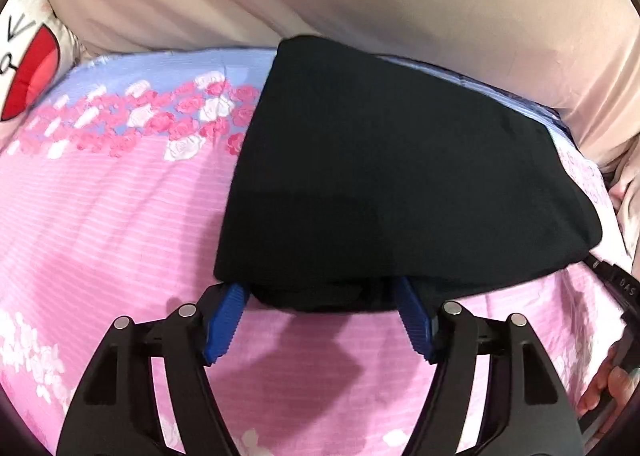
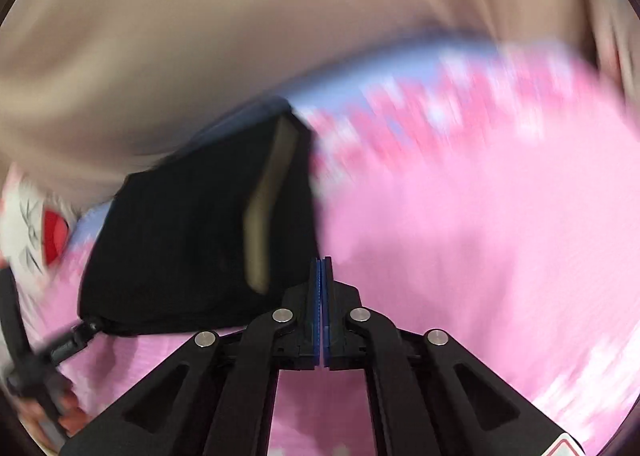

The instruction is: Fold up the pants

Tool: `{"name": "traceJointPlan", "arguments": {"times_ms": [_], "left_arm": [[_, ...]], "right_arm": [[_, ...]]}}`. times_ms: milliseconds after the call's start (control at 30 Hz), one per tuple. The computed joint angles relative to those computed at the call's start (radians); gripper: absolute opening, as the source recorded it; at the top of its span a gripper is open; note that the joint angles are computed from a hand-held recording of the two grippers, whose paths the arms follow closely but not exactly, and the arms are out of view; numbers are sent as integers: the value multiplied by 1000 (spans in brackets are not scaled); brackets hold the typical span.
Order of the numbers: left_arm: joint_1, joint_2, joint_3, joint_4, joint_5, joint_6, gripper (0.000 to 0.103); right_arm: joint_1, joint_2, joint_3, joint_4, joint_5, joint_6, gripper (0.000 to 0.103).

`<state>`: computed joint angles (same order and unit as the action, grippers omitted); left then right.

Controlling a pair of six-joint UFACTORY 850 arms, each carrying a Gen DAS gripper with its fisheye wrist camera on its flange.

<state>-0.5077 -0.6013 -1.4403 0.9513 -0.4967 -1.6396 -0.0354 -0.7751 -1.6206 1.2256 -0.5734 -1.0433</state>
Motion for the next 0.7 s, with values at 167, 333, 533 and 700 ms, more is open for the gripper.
{"name": "traceJointPlan", "arguments": {"times_ms": [167,333,533,700], "left_arm": [[-64,55,33,124,-96,-98,94],[-140,60,19,179,-250,-99,95],[-174,87,53,175,-260,-111,98],[-207,104,88,186,-311,-139,98]], "right_arm": [[-1,168,221,282,96,-343,30],[66,267,352,356,214,-524,39],[114,360,471,703,277,-950,62],[134,410,538,933,292,-1208,66]]}}
